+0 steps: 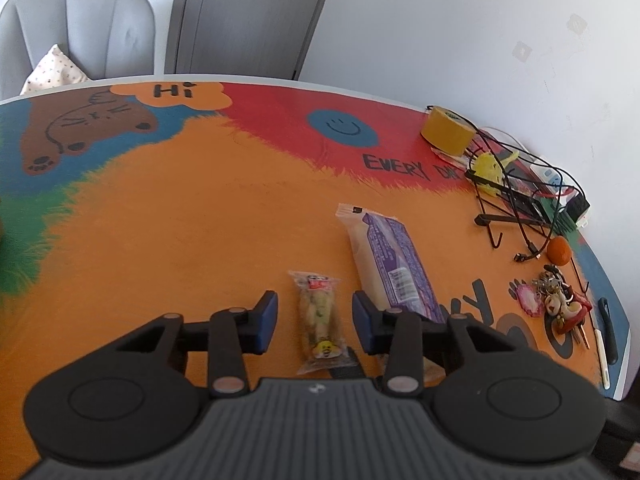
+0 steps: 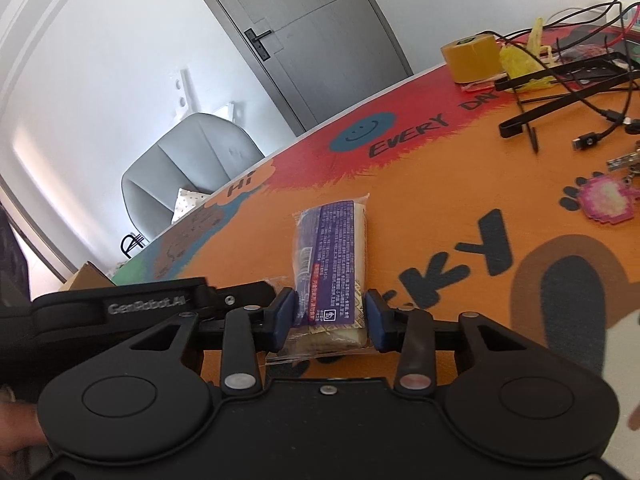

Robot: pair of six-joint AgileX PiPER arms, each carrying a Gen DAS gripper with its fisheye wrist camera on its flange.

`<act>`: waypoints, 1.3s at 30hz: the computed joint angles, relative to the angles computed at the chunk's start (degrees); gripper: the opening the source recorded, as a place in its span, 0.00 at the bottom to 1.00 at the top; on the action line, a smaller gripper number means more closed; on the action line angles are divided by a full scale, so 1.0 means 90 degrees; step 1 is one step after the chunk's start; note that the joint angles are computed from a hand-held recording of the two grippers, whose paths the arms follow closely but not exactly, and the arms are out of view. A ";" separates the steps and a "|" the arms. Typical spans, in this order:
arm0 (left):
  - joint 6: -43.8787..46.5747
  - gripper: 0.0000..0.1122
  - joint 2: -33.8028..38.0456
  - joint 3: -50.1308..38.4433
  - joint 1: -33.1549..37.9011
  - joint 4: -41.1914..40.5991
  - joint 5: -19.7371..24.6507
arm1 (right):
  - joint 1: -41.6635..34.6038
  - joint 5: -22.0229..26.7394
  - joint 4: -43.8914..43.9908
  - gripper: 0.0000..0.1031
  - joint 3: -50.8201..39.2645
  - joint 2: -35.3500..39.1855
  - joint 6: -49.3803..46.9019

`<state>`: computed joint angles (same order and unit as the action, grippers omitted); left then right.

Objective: Organize snacks
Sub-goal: 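Grasp the small clear packet with the left gripper while the right grasps the purple bar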

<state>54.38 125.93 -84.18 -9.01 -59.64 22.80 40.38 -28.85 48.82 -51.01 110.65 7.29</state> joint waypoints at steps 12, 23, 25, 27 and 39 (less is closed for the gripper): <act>0.1706 0.15 -0.0091 0.0492 -0.0325 -0.0879 -0.0922 | 0.0355 -0.0008 0.1812 0.44 0.0143 -0.0373 -0.1590; 0.2554 0.15 -0.0500 0.1062 0.0453 -0.1722 -0.0427 | 0.0500 -0.0149 0.3800 0.53 -0.0931 0.0153 -0.3930; 0.2716 0.15 -0.0589 0.1150 0.0578 -0.1822 -0.0382 | 0.0535 -0.0237 0.4088 0.55 -0.1117 0.0263 -0.4260; 0.2804 0.15 -0.0680 0.1225 0.0682 -0.1859 -0.0321 | 0.0600 -0.0362 0.4529 0.57 -0.1348 0.0379 -0.4787; 0.3971 0.15 -0.1236 0.1912 0.1215 -0.2810 0.0038 | 0.1067 -0.0753 0.5481 0.35 -0.1745 0.0369 -0.5971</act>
<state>90.12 114.80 -66.96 1.93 -84.92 23.15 49.98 -35.63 98.14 -66.72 113.97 -46.45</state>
